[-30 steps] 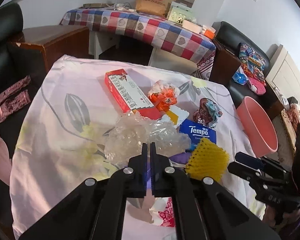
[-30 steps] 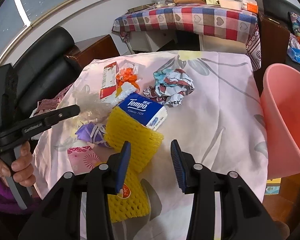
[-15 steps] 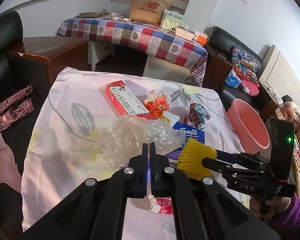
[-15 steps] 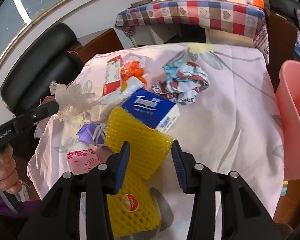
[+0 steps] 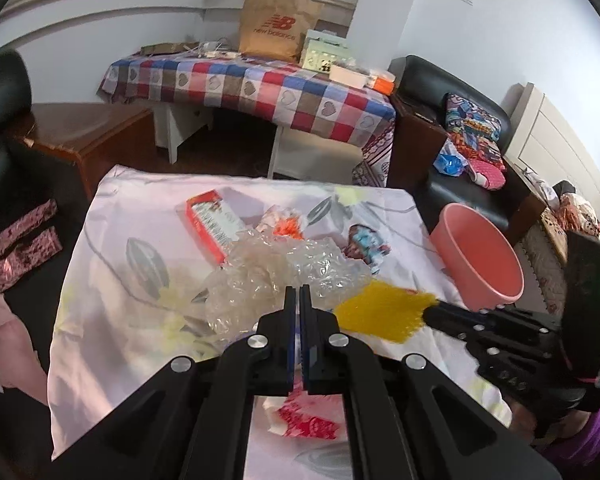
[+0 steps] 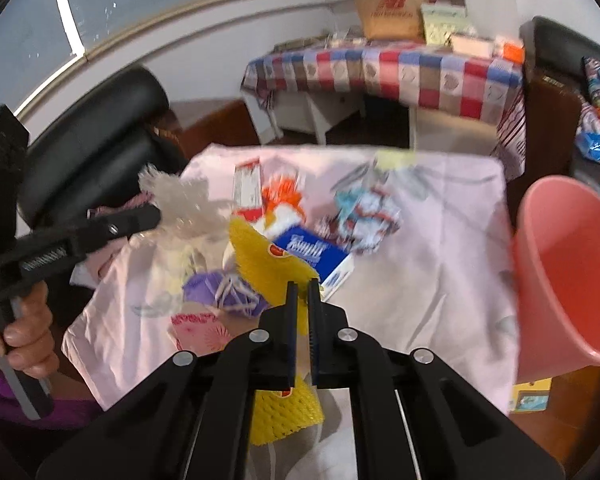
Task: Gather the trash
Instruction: 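Carry bubble wrap and foam net over the bucket and release both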
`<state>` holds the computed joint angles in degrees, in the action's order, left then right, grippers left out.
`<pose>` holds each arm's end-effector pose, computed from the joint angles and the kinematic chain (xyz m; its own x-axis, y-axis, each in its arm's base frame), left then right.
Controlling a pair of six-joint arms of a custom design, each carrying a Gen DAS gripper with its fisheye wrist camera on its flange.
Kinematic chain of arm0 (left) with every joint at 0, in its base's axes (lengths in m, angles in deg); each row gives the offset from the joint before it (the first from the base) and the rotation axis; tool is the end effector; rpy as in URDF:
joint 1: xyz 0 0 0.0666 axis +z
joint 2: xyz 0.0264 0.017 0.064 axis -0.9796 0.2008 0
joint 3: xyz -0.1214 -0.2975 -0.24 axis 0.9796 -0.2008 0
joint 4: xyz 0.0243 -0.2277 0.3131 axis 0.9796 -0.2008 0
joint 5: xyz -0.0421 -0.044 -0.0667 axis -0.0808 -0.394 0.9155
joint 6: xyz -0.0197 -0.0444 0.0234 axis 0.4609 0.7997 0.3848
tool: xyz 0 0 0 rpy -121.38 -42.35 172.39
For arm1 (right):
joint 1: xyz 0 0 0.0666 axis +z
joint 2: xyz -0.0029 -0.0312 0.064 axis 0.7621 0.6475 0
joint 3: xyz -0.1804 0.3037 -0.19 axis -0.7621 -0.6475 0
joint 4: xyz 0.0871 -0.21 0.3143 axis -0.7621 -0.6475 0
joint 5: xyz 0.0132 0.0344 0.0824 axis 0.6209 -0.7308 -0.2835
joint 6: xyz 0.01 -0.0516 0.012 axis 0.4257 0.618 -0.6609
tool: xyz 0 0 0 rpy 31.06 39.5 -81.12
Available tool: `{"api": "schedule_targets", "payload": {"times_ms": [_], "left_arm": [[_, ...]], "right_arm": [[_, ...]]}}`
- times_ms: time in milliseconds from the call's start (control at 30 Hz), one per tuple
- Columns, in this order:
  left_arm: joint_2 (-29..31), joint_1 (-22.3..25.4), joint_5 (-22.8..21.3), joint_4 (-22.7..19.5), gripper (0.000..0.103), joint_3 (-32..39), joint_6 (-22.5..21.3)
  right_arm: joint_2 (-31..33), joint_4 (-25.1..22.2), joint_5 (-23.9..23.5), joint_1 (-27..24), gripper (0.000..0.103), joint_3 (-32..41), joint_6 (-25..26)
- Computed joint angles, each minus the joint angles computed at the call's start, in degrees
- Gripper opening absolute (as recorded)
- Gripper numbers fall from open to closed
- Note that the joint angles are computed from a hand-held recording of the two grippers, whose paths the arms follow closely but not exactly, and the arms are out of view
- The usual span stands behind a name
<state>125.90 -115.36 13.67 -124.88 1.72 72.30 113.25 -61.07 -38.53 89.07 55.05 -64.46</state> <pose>0.3776 -0.2819 0.4537 -0.7394 0.0902 -0.6672 0.3153 0.9220 -0.2248 0.3449 0.2765 0.4289 -0.7516 -0.0022 -0.6596 -0.2211 0.9430 0.2488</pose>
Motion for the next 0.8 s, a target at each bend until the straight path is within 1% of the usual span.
{"api": "schedule_targets", "payload": {"times_ms": [233, 367, 600, 800], "left_arm": [[3.9, -3.0, -0.9, -0.7, 0.001, 5.9, -1.9], [6.5, -4.9, -1.3, -0.8, 0.001, 9.7, -3.7], [11.8, -8.2, -1.6, -1.4, 0.001, 17.5, -6.3], [16.8, -10.8, -1.6, -3.9, 0.001, 24.6, -8.4]], "right_arm": [[-4.7, -1.2, 6.4, -1.5, 0.005, -0.6, -0.5], [-7.4, -1.9, 8.5, -3.5, 0.005, -1.7, -1.3], [-11.5, -2.7, 10.8, -7.5, 0.005, -3.8, -1.9], [-14.0, -4.1, 11.5, -10.6, 0.005, -5.5, -1.9]]}}
